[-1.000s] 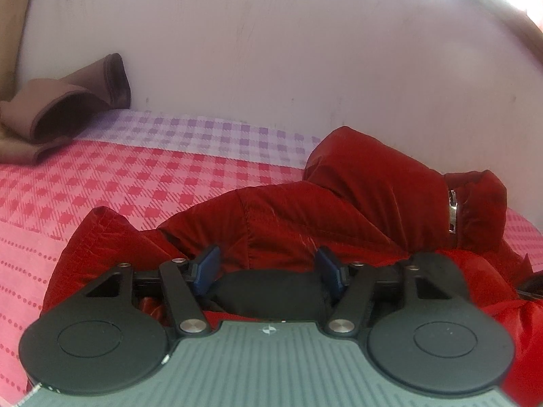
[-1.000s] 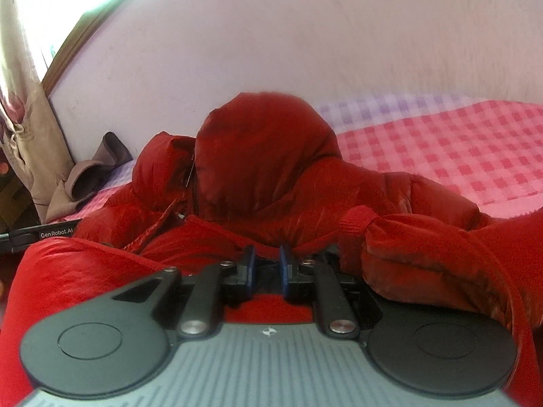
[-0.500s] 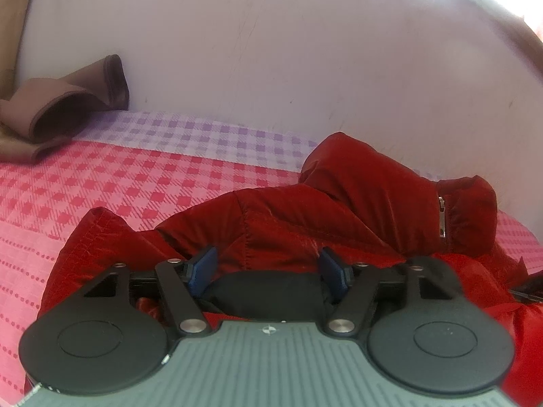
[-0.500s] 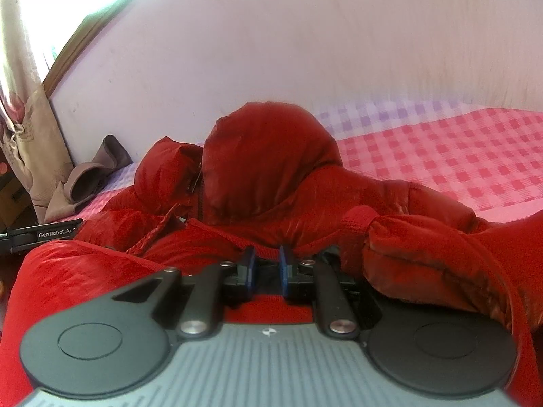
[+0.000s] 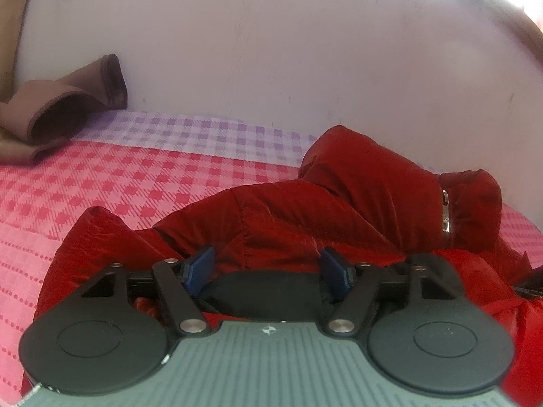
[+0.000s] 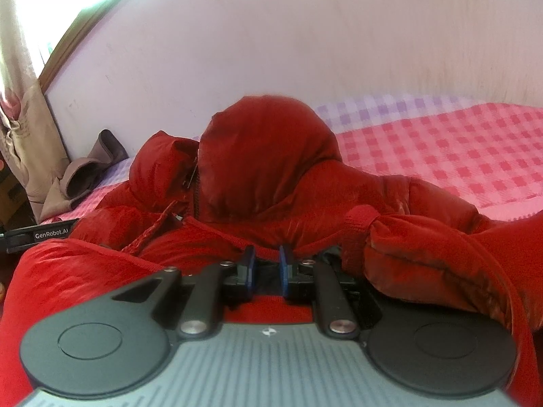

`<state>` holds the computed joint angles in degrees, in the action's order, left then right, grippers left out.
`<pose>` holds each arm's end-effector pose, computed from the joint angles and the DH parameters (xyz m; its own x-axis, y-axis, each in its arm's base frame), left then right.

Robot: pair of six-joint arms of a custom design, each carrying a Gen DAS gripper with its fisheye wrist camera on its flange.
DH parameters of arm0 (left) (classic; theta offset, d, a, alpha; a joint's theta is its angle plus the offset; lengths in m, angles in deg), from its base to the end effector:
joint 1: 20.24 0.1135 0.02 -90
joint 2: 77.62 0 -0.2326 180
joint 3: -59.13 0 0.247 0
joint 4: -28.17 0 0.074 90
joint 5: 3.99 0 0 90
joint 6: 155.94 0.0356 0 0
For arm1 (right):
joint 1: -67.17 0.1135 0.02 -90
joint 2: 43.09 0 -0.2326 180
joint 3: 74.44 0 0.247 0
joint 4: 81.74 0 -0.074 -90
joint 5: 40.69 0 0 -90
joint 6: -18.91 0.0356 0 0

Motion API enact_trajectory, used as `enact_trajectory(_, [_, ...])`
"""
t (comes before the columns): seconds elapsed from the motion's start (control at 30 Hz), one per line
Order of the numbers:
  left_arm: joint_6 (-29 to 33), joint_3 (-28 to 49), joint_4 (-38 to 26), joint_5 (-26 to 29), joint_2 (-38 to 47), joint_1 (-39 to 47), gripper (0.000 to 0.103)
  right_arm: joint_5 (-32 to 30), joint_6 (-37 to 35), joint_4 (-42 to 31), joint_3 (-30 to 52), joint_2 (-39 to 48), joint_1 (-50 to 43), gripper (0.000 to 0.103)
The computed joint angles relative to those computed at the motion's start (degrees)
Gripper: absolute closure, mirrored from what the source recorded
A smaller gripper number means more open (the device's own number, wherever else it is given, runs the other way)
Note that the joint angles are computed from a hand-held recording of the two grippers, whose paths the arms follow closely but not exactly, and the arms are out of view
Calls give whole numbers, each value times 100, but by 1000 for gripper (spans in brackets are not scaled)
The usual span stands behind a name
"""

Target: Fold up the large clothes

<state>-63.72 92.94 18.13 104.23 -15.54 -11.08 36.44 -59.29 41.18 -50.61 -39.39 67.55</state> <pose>0.2123 0.0230 0.1352 -0.6080 -0.0608 -0.7916 0.1146 0.9799 -0.1633 0.1066 0.0086 0.1482 -0.6261 0.1952 -0.7549 -0.0576 0.9539 0.2945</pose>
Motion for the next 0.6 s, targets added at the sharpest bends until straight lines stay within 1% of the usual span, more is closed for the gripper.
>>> enact_trajectory(0.4, [17, 43, -30, -34, 80, -22, 33, -121, -71, 116, -5, 159, -149, 91])
enact_trajectory(0.6, [32, 39, -17, -27, 78, -10, 33, 24, -17, 43, -4, 35, -23, 91])
